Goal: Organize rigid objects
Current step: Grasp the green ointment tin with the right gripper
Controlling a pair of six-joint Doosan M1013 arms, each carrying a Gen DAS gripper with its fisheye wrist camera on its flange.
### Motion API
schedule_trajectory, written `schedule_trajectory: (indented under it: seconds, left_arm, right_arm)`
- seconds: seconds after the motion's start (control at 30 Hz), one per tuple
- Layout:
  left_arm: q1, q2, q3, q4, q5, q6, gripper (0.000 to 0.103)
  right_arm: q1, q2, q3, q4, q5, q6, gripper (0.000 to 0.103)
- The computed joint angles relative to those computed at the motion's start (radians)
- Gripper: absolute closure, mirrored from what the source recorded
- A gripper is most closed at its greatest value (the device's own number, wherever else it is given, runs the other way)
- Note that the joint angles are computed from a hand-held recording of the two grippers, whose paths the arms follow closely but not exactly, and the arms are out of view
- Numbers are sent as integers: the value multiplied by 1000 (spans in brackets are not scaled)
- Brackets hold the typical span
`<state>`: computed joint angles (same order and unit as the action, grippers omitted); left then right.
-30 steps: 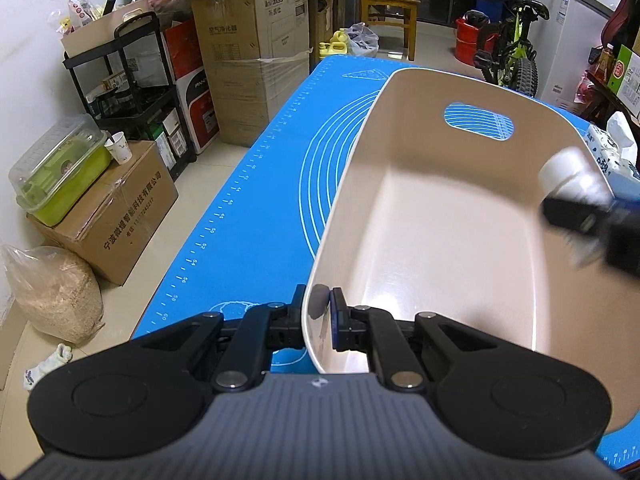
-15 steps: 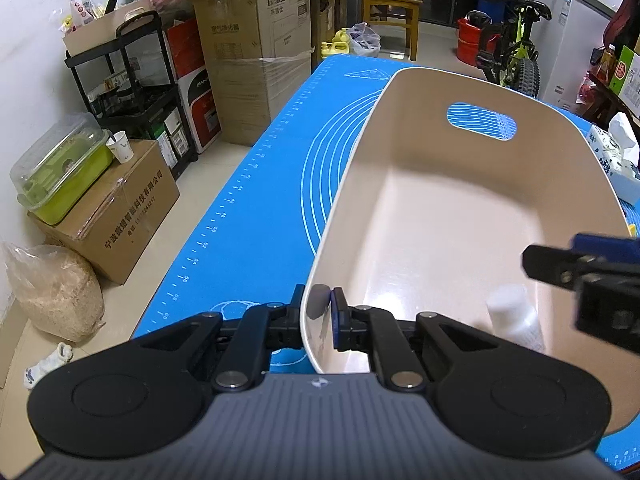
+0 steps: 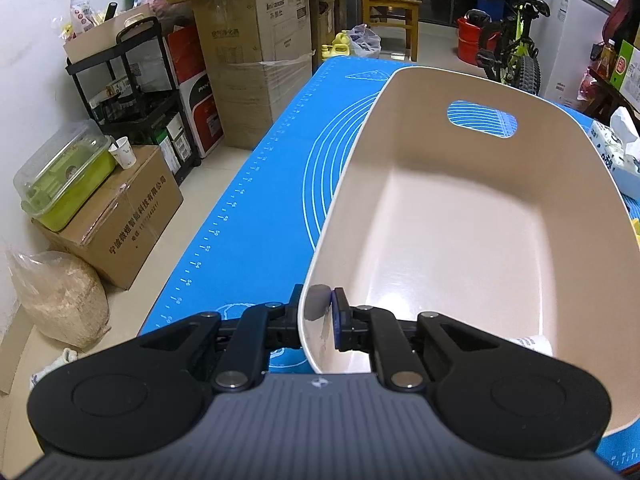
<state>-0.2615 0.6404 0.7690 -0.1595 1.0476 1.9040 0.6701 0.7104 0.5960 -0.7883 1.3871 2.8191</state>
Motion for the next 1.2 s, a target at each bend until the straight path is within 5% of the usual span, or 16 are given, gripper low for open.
schedule_trajectory:
  seconds: [0.5, 1.0, 1.2]
  left_arm:
    - [-8, -5, 10, 27, -13, -50, 87]
    - [-9, -7, 15, 31, -17, -57, 87]
    - [-9, -7, 15, 30, -17, -57, 87]
  right_arm:
    - [-24, -75, 205, 242, 42, 104, 13]
    - [-48, -83, 268, 357, -19, 122, 15]
    - [-36, -37, 198, 324, 65, 27, 21]
